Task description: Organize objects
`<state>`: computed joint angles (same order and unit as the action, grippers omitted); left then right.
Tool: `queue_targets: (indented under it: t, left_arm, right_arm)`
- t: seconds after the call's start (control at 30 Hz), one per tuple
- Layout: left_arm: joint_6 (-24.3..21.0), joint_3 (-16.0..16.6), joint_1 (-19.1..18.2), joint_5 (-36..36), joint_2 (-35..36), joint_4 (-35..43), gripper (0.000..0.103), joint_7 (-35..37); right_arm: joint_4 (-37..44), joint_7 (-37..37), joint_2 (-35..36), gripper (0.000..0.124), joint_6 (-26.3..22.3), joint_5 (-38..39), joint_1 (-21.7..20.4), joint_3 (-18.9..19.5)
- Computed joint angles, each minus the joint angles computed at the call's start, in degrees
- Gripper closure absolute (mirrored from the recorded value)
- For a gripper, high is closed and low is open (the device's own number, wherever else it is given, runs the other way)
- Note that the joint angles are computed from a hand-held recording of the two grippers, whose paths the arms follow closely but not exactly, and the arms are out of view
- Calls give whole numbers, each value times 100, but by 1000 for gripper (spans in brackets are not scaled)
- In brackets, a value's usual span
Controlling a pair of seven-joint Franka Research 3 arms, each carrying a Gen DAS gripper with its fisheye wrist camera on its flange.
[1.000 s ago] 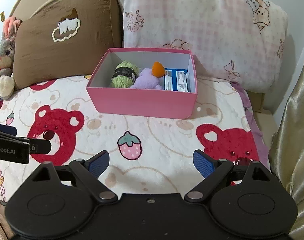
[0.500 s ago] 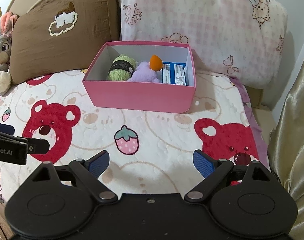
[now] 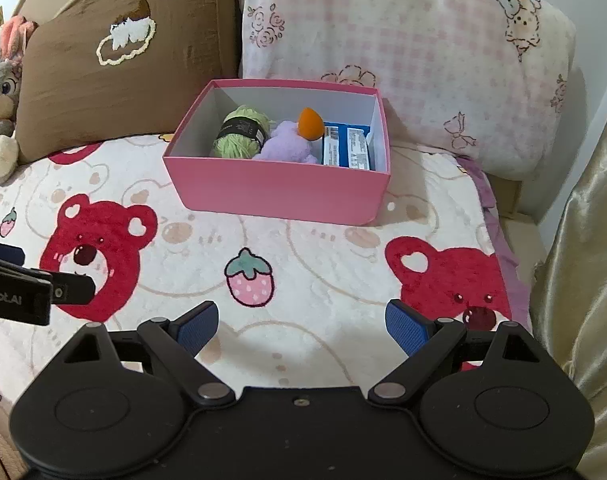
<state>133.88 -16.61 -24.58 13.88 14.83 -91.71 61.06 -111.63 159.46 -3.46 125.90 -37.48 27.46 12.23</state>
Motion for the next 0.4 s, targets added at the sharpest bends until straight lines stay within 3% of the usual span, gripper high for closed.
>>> queue_targets:
  t: [0.4]
  left_arm:
    - [-36, 7, -9, 2, -2, 18, 0, -46]
  right_arm:
    - [49, -136, 9, 31, -138, -29, 19, 5]
